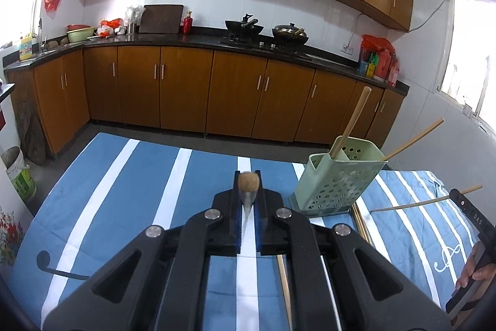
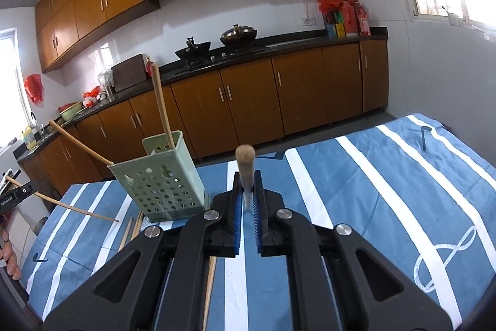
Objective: Organize utensils
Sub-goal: 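Raise the right tool's chopstick upright above the holder while the left tool carries its chopstick there, then drop the right tool's chopstick into the holder and open while the left tool releases its own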
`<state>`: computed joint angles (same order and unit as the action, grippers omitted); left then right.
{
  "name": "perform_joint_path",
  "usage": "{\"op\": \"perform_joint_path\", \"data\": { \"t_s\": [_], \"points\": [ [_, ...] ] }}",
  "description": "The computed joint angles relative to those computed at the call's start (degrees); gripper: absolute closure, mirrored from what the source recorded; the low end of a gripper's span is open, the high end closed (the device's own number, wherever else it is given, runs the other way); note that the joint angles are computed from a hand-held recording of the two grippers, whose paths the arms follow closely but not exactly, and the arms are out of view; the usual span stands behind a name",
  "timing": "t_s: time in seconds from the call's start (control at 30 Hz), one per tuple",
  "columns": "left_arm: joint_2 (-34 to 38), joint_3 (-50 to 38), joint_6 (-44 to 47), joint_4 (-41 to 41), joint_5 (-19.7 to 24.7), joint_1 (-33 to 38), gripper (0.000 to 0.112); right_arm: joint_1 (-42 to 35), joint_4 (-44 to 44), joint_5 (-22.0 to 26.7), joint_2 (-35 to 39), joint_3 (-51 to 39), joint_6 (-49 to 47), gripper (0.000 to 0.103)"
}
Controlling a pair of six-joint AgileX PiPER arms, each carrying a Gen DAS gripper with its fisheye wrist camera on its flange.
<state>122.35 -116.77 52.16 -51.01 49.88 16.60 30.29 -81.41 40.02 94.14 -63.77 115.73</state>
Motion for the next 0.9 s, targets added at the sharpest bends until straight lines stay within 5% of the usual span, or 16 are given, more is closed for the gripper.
{"op": "perform_joint_path", "data": {
  "t_s": [0.2, 0.67, 0.9],
  "points": [
    [-0.3, 0.1, 0.1, 0.0, 0.5, 0.1, 0.105, 0.2, 0.1, 0.0, 0.4, -1.1, -1.2, 0.096],
    [-5.3, -3.7, 3.0, -8.6, 9.7, 0.4, 0.105, 4.0, -9.5, -0.9, -3.3, -8.2, -2.0, 0.096],
    [-5.7, -7.4, 0.5, -11.5, 4.3, -4.1, 0.105, 3.3, -18.4, 0.1, 2.1, -16.1, 2.3, 0.096]
  ]
}}
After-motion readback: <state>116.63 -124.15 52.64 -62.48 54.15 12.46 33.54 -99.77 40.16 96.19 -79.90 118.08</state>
